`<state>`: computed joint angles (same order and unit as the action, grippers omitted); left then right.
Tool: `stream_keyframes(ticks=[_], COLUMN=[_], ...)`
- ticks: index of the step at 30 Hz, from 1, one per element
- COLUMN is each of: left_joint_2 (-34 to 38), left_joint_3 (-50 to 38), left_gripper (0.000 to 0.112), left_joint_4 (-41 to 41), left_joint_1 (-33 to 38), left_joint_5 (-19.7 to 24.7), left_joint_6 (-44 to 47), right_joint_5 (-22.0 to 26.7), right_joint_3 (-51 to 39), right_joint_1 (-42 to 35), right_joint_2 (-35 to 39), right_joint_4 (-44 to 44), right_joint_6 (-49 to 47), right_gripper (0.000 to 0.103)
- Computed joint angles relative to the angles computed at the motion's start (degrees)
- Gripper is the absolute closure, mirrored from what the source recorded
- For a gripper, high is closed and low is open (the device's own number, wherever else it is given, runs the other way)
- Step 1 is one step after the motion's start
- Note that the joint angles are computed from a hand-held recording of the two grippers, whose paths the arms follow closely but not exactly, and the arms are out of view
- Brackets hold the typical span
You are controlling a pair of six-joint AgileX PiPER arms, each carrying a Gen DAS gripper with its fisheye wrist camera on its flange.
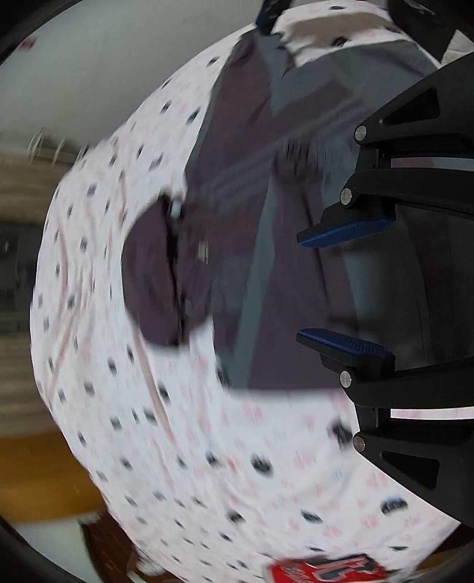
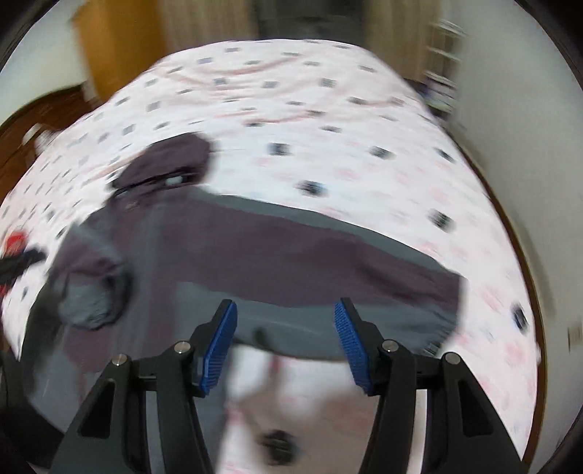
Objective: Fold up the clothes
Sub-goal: 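Move the right gripper to the other sleeve cuff and grasp it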
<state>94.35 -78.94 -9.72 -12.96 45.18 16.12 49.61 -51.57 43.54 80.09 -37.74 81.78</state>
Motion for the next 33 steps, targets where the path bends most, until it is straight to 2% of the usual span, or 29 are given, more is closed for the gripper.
stream_keyframes(ticks=[4,8,15,23,33], left_joint_2=[1.5,3.6,9.5,13.3,12.9], left_joint_3=[-2.2,-4.1,-8.8,-11.6,-10.3], left_gripper=[0.071,0.071,0.071,0.071,0.071], left_joint_4=[3.4,6.6,10.5,11.5,8.6], left_joint_1=[-10.1,-18.1,-26.9,-29.0,-28.7], left_joint_5=[0.3,0.1,0.0,-0.4,-1.2], left_joint_6=[-3.7,-7.6,-13.2,-15.9,-14.2], right_joint_5=[-0.7,-3.3,-8.7,-13.8,-18.6], right_joint_3=[8.2,14.3,18.3,18.7,19.7], right_joint_1=[-5.2,-11.4,-19.3,-25.2,-31.1], right_joint_2=[-7.8,-13.4,-15.6,-14.0,-14.9], right_joint_4=[1.1,3.4,7.5,10.4,16.9], right_joint_6=[4.2,3.3,-1.0,-6.5,-15.5], right_gripper=[0.046,0.046,0.046,0.046,0.046])
